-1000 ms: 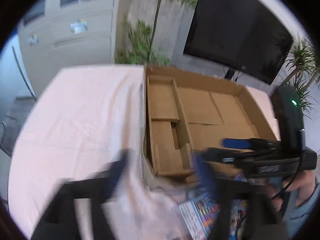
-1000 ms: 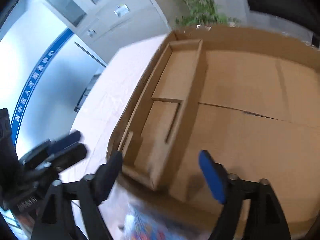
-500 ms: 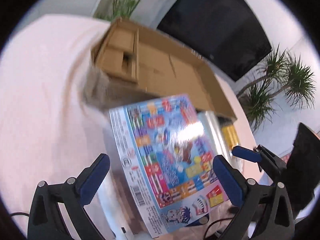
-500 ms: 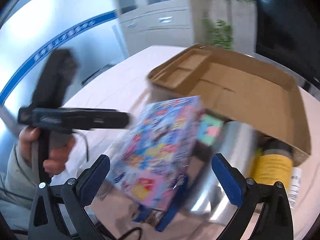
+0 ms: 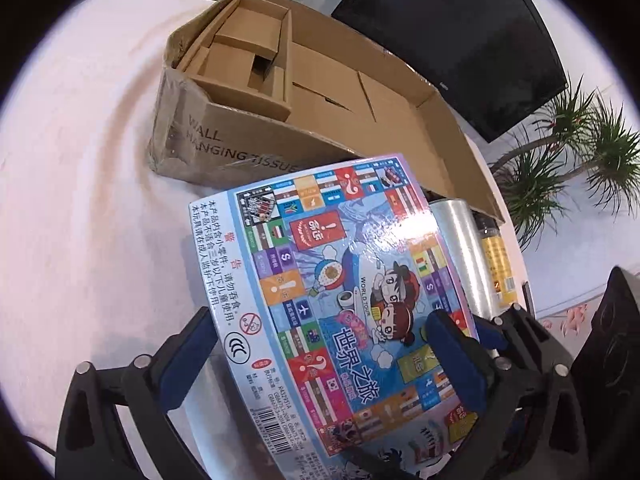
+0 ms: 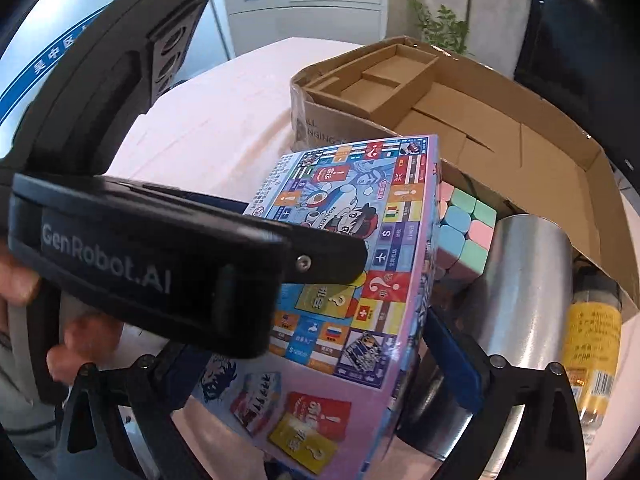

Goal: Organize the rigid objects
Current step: 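Carry the game box into the tray box beside the insert and release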

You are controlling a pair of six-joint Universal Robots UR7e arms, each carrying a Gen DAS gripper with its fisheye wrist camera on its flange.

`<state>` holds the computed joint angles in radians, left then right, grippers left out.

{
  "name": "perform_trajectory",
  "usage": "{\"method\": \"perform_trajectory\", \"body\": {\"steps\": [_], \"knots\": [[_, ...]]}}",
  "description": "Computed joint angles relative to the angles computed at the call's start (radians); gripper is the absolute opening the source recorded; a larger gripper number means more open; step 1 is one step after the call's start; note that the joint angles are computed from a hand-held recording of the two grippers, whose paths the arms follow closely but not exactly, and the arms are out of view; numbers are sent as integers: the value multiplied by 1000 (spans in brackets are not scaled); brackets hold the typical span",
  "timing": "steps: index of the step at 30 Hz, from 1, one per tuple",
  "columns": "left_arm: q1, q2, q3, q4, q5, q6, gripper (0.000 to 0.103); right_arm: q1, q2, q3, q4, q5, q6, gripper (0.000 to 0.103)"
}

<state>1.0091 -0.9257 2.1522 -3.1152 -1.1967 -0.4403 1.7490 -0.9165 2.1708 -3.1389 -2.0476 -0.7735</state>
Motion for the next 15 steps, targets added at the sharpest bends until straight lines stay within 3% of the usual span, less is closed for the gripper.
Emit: {"method": "perform_trajectory", "body": {"steps": [3,7,12,15], "knots": [[-28,-13,37,-70,50,5,88,-6,16,15,-77,15,-1,99],[-108,-20,57,-178,141,94,88,-6,-1,43,-192,71,-11,92],[-175,-9,14,-232,216,204,88,-14,-58,23,-178,162,24,84],[-166,-5,-44,-200,200,232,88,-16,-81,-13,-150,195,42,82]]}}
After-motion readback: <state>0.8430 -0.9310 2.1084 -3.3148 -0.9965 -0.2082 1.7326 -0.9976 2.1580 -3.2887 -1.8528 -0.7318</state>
